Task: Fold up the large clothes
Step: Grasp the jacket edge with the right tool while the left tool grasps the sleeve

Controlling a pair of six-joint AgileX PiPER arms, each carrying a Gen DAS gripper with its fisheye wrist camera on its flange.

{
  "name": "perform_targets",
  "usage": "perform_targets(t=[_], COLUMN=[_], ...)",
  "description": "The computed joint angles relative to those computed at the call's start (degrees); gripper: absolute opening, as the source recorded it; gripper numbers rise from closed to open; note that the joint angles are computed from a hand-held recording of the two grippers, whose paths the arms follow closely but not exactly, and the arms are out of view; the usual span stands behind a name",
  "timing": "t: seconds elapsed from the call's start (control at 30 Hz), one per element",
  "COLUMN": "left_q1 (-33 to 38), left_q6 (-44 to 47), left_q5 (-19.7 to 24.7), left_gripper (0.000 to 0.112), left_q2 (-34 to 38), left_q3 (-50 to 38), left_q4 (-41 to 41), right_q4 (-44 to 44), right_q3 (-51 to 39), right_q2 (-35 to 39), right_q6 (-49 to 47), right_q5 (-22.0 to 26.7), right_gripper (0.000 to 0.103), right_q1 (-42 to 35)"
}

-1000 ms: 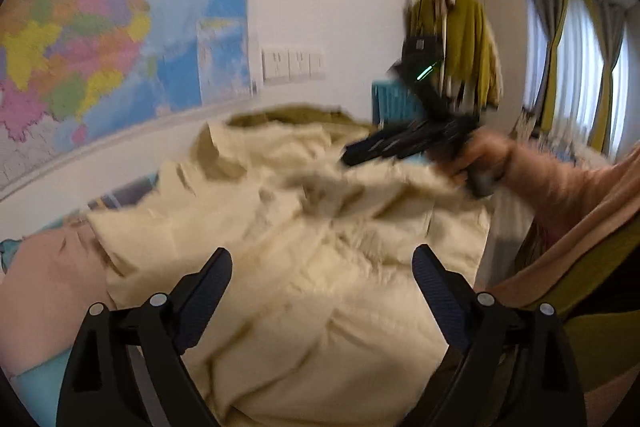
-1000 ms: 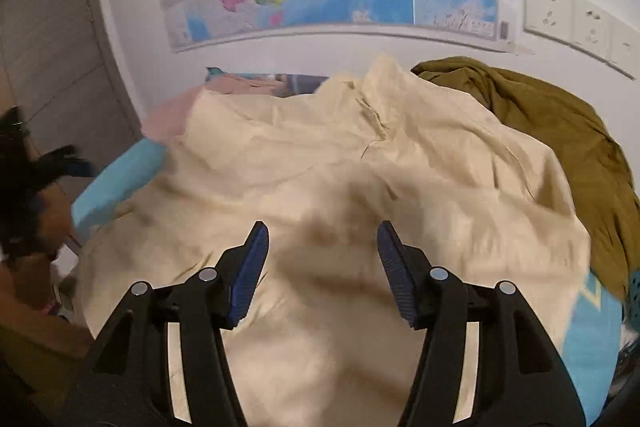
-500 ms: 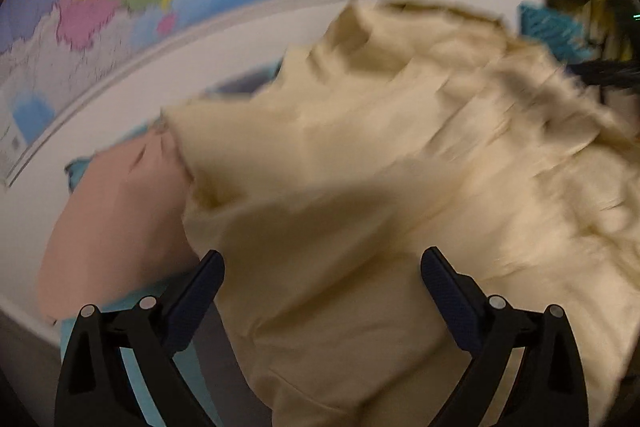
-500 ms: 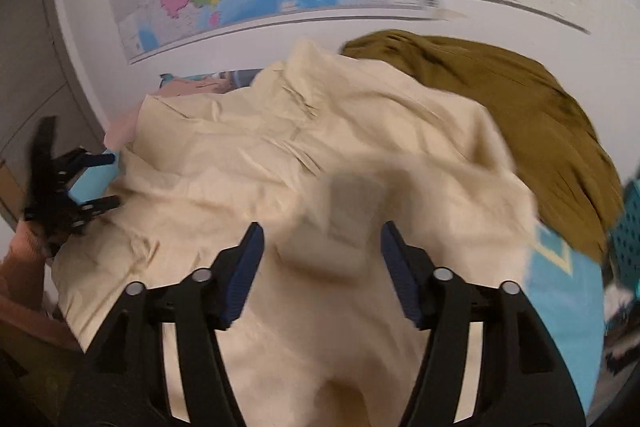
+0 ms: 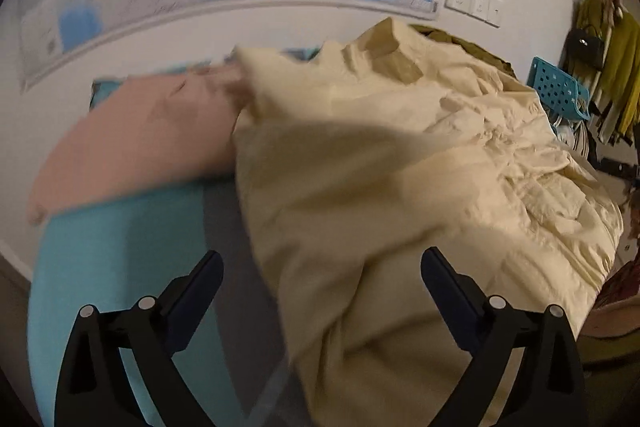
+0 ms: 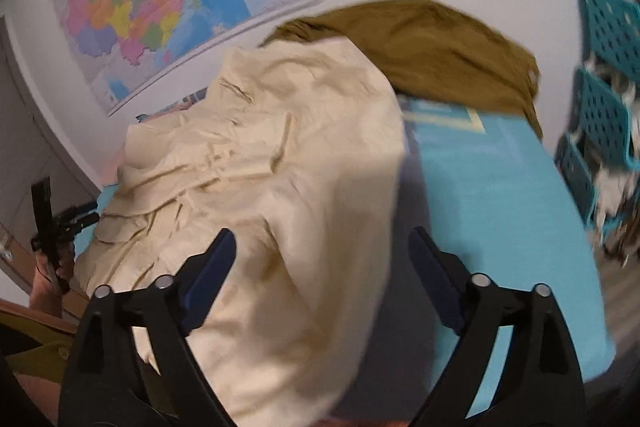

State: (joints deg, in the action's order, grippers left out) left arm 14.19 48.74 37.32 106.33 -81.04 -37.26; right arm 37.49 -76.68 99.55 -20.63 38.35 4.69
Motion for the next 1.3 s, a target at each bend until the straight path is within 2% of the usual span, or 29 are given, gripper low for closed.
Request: perform_targets(t=[0.07,0.13,0.17,0.3,0.53,0.7,0.73,0.77,0.8,0.83,0.9,0.93,0.97,1.0,1.03,1.07,1.1,1.17,1.2,1.23,1.27,1.3], left_q1=[1.91,5.24,6.03,6.13,5.94,5.35,4.68,4.27,3.56,3.45,4.28,4.76,4.99,5.73,6.44,6.94,6.67,4.96,3.98,3.23,2.13,1.35], left_q6=[2.03,9.35,11.46,12.23,13.8,14.66,14.21,13.86,11.94,9.91,8.32,8.42,7.56,8.19,8.74,9.42,9.59,10.16,10.21,10.13,8.15,6.38], left_q5=[3.74,10.21,11.92,15.61,20.08,24.9,23.71,22.64,21.09,20.52,20.82,20.73,20.38,21.65,23.2,24.97,25.11,22.09,20.48,19.43,17.79,16.02], left_gripper=[0.096,0.096,0.096,0.096,0.096,0.096,0.093,0.075,0.065,0.053,0.05,0.055,0.064,0.068,0.08,0.089,0.091,0.091,0.09,0.075,0.057,0.051], left_q2=[0.02,0.21,0.19,0.64,0.68,3.03,2.6,1.96,1.57,1.45,0.91,0.54,0.0,0.29,0.74,0.97,0.86,-0.71,-1.45,-1.67,-1.83,-2.13], left_q3=[1.37,3.61,4.85,6.34,7.78,7.17,7.67,8.13,8.06,7.68,7.63,7.97,8.32,8.33,7.96,7.91,8.09,9.76,10.45,10.83,10.86,10.96], left_q4=[-3.53,-12.37,-14.81,-15.6,-17.77,-23.03,-23.21,-22.79,-21.28,-19.76,-18.73,-18.4,-17.4,-17.95,-18.42,-19.15,-19.31,-18.52,-18.02,-18.05,-16.95,-15.94], right_q4=[6.43,11.9,13.59,22.97,26.49,26.7,26.39,27.72,28.18,29.14,31.96,32.58,34.03,34.99,35.23,35.53,35.57,34.77,34.4,33.6,33.06,33.98], right_q3=[2.3,5.18,5.83,8.92,7.94,4.84,3.84,3.01,2.62,2.61,3.94,4.75,6.18,7.16,7.79,9.02,9.65,10.71,10.78,10.66,9.95,10.14], right_q2=[0.2,0.17,0.3,0.88,2.75,5.61,6.29,7.17,7.7,8.15,8.22,8.0,7.38,6.86,6.41,5.38,4.77,3.64,3.43,3.36,4.09,4.35], right_q6=[-4.79,-9.7,-11.05,-19.27,-25.35,-27.19,-26.51,-27.16,-27.01,-26.62,-28.46,-28.89,-29.92,-30.93,-31.46,-32.53,-33.07,-33.6,-33.61,-32.82,-31.13,-31.18], right_q5=[2.19,3.41,3.96,6.66,7.88,4.45,4.46,6.1,7.08,7.99,9.74,10.15,10.85,11.84,12.41,12.9,13.04,12.31,11.58,10.58,11.16,11.47], right_gripper=[0.09,0.09,0.09,0.09,0.093,0.097,0.097,0.09,0.074,0.066,0.051,0.05,0.049,0.05,0.052,0.058,0.063,0.065,0.064,0.061,0.046,0.035], right_q1=[-2.09,-3.61,-4.02,-5.37,-2.15,2.78,3.55,3.49,3.2,2.56,0.86,0.09,-0.85,-1.58,-2.0,-2.31,-2.33,-1.65,-1.19,-0.49,-0.16,-0.25])
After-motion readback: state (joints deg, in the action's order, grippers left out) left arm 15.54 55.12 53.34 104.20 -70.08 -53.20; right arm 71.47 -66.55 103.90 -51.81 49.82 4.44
